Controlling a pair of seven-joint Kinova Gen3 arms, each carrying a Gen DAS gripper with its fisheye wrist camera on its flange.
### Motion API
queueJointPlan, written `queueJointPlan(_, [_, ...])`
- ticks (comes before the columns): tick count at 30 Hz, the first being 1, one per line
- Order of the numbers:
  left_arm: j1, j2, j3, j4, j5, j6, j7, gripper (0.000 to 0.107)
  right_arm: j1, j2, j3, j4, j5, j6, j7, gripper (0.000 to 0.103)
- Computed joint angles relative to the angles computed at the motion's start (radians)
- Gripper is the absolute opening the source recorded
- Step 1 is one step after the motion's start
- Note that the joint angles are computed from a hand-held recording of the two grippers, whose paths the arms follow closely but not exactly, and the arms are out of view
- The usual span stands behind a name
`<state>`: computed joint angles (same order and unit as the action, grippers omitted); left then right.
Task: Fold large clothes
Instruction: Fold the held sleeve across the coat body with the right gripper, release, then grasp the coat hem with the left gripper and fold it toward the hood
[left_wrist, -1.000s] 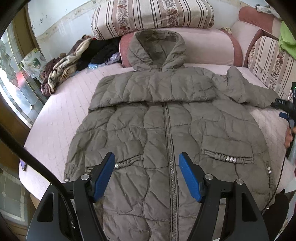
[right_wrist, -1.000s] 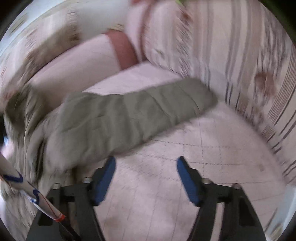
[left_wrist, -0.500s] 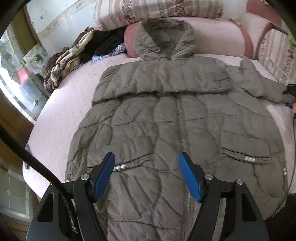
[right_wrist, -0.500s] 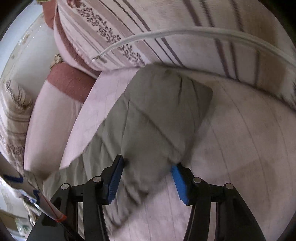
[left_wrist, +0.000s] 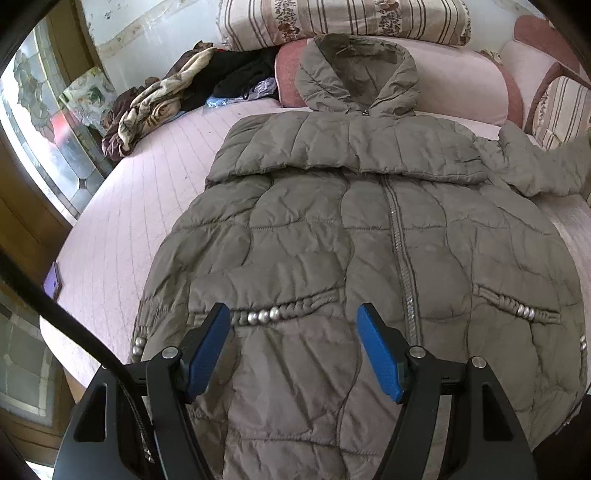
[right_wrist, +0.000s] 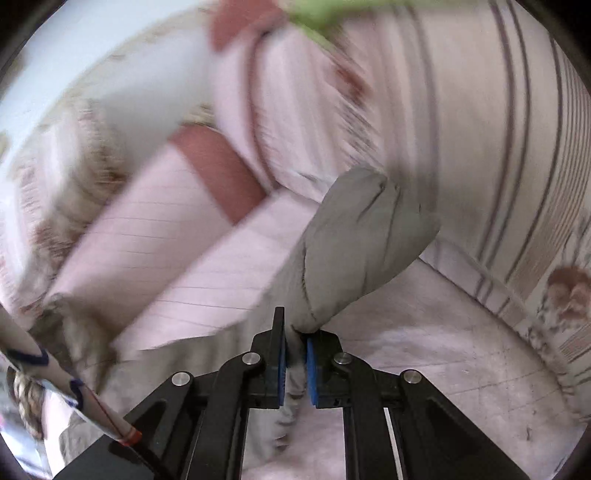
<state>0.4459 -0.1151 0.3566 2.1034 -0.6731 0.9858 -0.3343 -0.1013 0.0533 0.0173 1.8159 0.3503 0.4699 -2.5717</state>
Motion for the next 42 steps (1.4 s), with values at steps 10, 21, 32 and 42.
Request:
queueJointPlan(10, [-0.095,-0.168,-0.020,0.115,0.094,-0.091,-0.066,0.070,-0.227,-0.011,-0.185,-0.165,0.050,0.066,-0.039,0.010])
queueJointPlan(21, [-0.256,-0.336,-0.143,0.193,0.172,-0.164,-0.233,0.070,-0.554,0.364,-0.213,-0.497,0.053,0.204,0.115,0.009])
queueJointPlan(32, [-0.422,-0.379,-0.185,0.217,0.233,-0.213,-0.367,0.070,-0.673,0.632,-0.109,-0.739,-0.070,0.369,0.256,0.011])
queueJointPlan(42, [-0.511,-0.387,-0.161,0.168,0.336,-0.208,-0.507,0.070,-0.770,0.482,-0.017,-0.558,0.002,0.260,0.238,0.078])
